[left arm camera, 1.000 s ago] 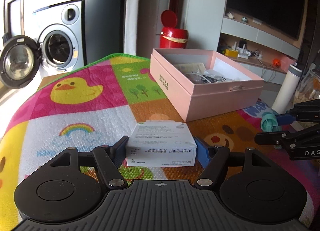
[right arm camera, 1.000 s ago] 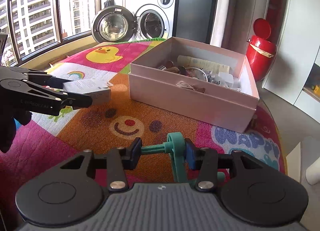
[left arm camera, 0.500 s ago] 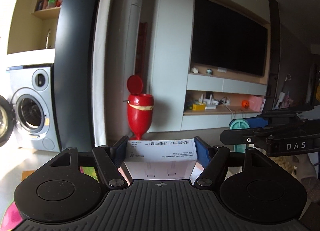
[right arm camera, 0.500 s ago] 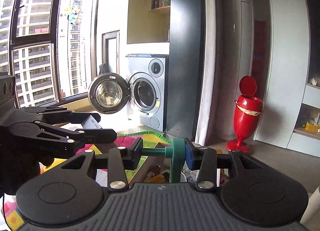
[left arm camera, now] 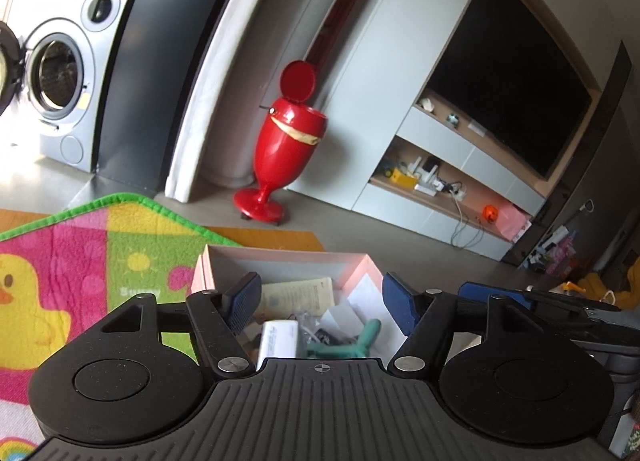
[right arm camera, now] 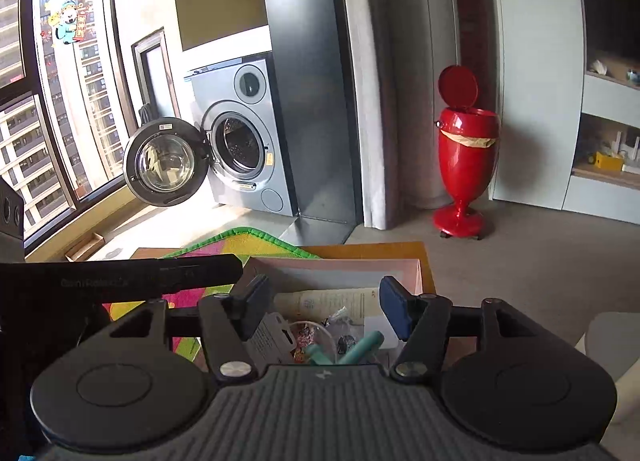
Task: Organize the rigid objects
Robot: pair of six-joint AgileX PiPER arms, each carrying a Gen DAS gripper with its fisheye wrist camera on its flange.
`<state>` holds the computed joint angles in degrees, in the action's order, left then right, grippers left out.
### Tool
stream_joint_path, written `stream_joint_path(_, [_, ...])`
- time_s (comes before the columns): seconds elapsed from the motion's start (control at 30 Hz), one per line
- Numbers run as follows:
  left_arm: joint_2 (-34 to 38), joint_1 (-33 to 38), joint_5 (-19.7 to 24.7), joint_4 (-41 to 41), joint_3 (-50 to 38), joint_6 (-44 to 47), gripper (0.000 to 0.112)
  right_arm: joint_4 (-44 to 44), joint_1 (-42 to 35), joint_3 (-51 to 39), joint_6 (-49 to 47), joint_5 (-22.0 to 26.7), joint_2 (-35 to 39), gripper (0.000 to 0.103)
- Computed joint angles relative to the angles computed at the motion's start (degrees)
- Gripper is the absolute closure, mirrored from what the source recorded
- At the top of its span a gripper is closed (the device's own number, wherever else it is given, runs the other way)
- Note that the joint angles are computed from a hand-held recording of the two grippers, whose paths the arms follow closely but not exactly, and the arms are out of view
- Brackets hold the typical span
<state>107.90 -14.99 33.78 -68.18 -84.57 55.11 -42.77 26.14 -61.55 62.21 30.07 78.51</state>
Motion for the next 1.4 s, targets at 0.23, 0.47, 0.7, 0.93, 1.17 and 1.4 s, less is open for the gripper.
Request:
stream_joint_path(0.23, [-20.50, 0.82, -13.08, -9.98, 31.37, 22.59, 0.040, -20.71, 21.70, 13.98, 26.56, 19.73, -4.86, 0.029])
stream_joint_path(0.47, [-30.31, 1.31, -19.80, -1.24, 46.08, 15.42, 0.040, -18.84, 31.26, 19.72, 39.63, 21.77, -3.05, 0.019])
stream_joint_path(0.7, [-32.36, 2.18, -15.48, -3.60, 44.76, 17.58, 0.040, -24.99, 24.61, 11.58, 30.64, 15.17, -0.06, 0.019])
stream_joint_path(0.93, [-30.67, 2.66, -13.55, -1.15, 43.90, 16.41, 0.040, -9.01, 10.89, -2.98, 7.83, -0.14, 11.76, 0.025])
stream_joint_path(1.17, [-26.12, 2.08, -14.94, -1.18, 42.28, 15.57, 0.041, -17.40, 9.42, -6.91, 14.30, 13.72, 19.17, 0.030])
stream_joint_path(1.4, [-24.44, 0.58, -11.66, -18.07, 36.86, 31.53, 0.045, -15.98, 7.23, 2.65, 17.49, 1.22, 7.96, 0.030])
